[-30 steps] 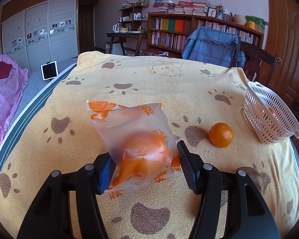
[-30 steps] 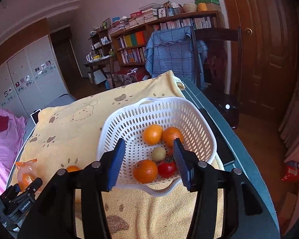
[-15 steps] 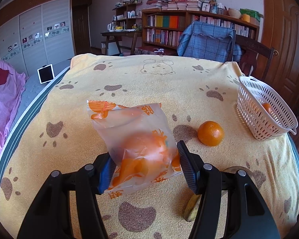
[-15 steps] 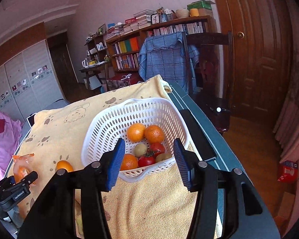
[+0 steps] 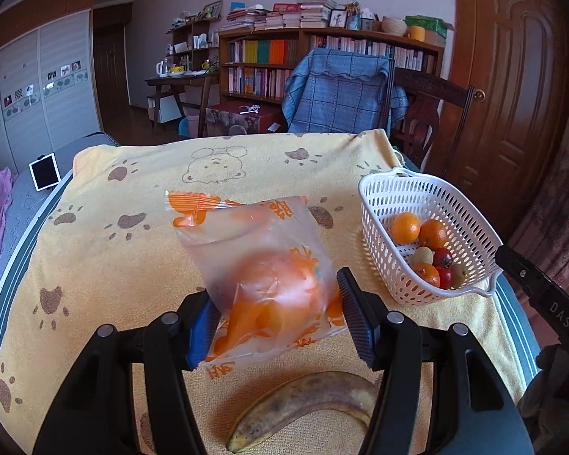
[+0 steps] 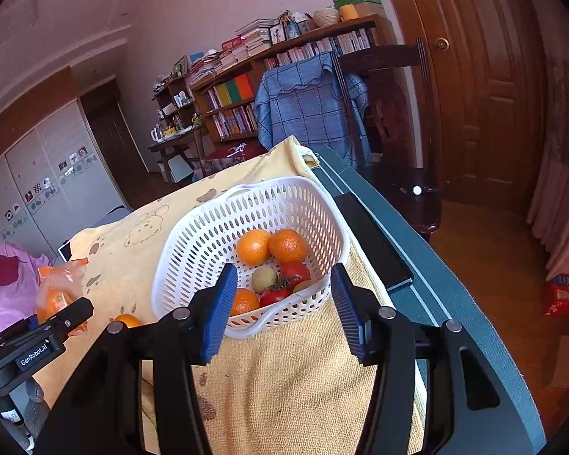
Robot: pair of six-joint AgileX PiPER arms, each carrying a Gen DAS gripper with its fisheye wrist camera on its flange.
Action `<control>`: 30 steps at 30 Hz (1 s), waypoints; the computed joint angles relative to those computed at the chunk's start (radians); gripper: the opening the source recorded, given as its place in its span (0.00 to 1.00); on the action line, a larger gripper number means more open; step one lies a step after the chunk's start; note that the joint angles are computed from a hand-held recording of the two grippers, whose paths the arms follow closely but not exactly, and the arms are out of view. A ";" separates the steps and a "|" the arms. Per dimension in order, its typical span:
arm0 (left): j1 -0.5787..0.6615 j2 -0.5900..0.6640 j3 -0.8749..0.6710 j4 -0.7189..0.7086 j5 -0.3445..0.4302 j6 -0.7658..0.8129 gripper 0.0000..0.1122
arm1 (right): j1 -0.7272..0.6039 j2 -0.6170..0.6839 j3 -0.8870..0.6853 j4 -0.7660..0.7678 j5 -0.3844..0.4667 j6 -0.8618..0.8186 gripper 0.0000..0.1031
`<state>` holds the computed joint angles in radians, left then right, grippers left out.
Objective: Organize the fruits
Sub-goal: 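Carry the clear bag into the basket and open the left gripper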
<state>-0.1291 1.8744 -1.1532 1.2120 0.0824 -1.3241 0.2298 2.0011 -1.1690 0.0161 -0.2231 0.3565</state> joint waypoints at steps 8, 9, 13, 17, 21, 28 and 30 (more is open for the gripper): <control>-0.092 0.089 -0.169 -0.480 0.043 0.517 0.53 | -0.010 -0.004 0.020 0.065 -0.022 -0.031 0.52; -0.101 0.104 -0.192 -0.506 0.054 0.548 0.53 | -0.008 -0.002 0.018 0.101 -0.023 -0.068 0.52; -0.119 0.162 -0.280 -0.674 0.086 0.727 0.53 | -0.003 -0.001 0.021 0.128 -0.028 -0.092 0.52; -0.116 0.211 -0.353 -0.910 0.109 0.954 0.53 | -0.008 0.003 0.017 0.121 -0.026 -0.077 0.53; -0.116 0.253 -0.411 -0.971 0.128 1.004 0.54 | -0.017 0.010 0.013 0.117 -0.025 -0.061 0.53; -0.104 0.232 -0.370 -0.925 0.071 0.957 0.73 | -0.017 0.023 -0.004 0.118 -0.018 -0.067 0.53; -0.096 0.231 -0.366 -0.942 0.070 0.963 0.73 | -0.018 0.025 -0.006 0.118 -0.016 -0.064 0.53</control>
